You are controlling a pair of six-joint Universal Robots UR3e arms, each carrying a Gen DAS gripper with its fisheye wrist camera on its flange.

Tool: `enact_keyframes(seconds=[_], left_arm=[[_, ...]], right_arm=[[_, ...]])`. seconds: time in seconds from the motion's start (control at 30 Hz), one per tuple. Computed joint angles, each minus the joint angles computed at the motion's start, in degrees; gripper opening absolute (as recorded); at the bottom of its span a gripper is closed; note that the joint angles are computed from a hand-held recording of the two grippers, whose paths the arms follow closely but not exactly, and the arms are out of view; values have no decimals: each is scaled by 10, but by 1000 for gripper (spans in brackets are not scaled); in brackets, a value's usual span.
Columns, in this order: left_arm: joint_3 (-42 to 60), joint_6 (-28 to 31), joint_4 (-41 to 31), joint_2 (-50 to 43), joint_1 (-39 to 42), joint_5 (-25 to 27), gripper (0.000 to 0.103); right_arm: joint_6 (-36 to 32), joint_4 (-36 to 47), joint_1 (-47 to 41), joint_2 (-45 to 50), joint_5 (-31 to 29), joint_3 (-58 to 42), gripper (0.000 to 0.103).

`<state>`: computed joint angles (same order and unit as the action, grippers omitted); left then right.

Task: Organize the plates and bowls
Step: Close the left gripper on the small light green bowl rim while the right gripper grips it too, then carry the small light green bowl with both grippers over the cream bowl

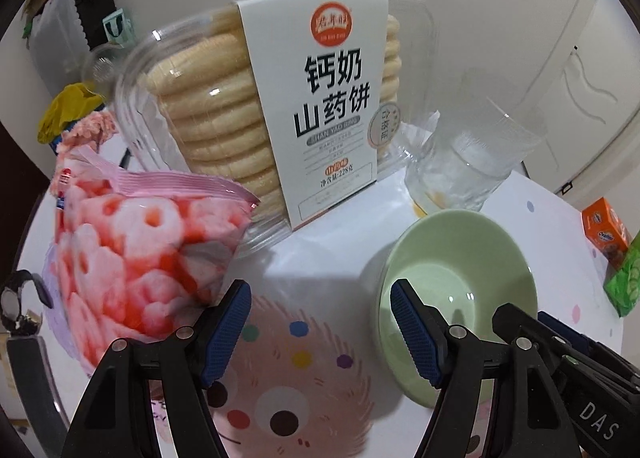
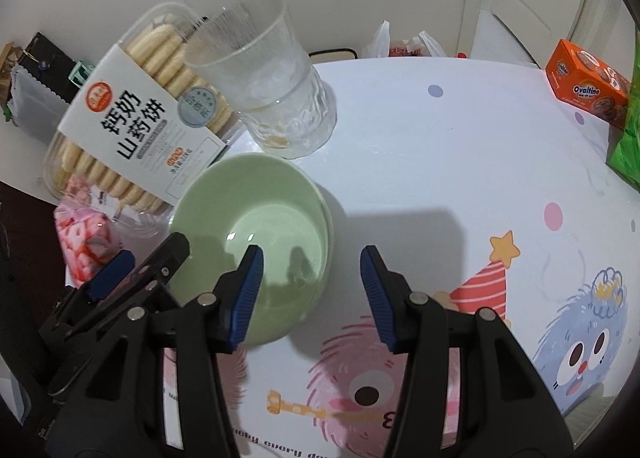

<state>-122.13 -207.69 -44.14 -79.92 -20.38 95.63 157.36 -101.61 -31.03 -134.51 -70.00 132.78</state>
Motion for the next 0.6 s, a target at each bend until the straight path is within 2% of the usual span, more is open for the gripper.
enact_keyframes(seconds=[0.13,0.23,0.3,0.37,0.47,0.6], left_arm=[[5,2,15,-22,-4,-7,63],[13,3,22,-42,-7,-15,52],[17,6,28,-53,-8,-22,46],[28,9,30,-67,-16,-25,31],[48,10,23,-81,-30,-28,14],[47,4,34,-87,-29,-38,9]], right_arm=[[17,-38,12,24,-12,13,46],[18,-46,8,31,-21,23,36],[12,-44,4,34,-21,26,26],[9,-51,5,43,-19,26,24],[5,-49,8,49,-14,23,14],[12,-50,14,53,-14,20,14]])
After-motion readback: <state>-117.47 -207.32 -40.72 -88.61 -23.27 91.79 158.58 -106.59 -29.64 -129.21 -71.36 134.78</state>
